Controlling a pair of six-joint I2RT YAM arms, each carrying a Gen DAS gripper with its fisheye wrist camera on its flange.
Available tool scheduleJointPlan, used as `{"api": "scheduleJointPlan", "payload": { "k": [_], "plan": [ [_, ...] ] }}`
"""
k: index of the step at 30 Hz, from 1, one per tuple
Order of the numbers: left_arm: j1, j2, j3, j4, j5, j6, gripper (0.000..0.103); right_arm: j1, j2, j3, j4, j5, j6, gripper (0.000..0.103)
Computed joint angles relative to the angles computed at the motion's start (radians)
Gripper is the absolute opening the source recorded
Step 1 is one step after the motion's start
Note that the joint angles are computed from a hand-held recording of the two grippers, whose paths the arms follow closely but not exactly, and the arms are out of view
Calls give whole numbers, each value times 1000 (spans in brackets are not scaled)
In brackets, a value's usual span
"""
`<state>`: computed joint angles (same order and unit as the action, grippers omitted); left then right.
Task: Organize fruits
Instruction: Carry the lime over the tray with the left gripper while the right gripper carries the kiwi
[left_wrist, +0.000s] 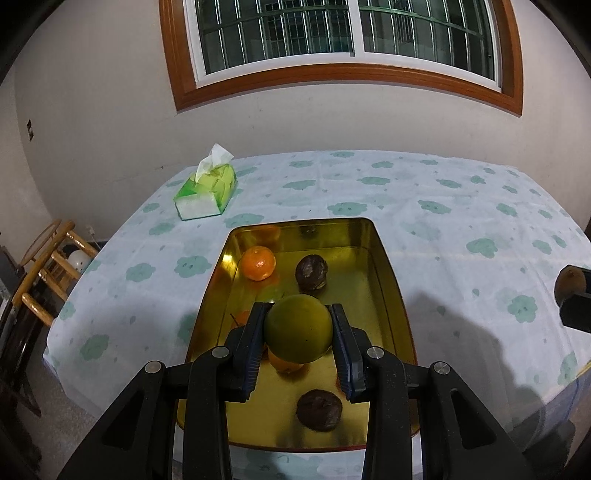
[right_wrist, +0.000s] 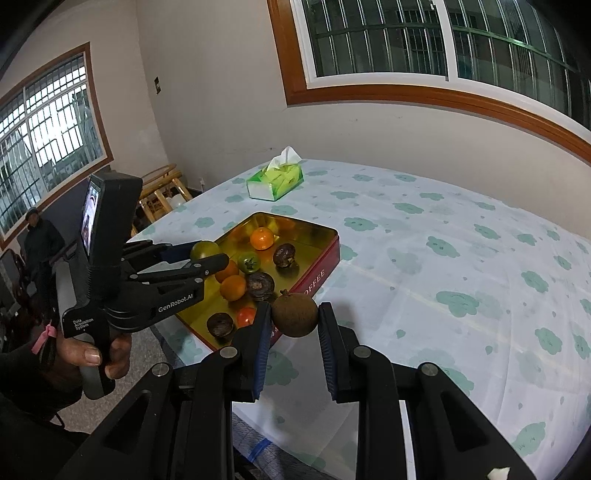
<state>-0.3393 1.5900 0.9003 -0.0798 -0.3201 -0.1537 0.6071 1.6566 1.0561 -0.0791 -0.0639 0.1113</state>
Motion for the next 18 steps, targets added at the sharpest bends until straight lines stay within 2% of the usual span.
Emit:
{"api": "scheduleJointPlan", "payload": {
  "k": [18],
  "plan": [
    [33,73,-13,48,-7,15,35,24,28,34,-20,9,-3,24]
  ]
}}
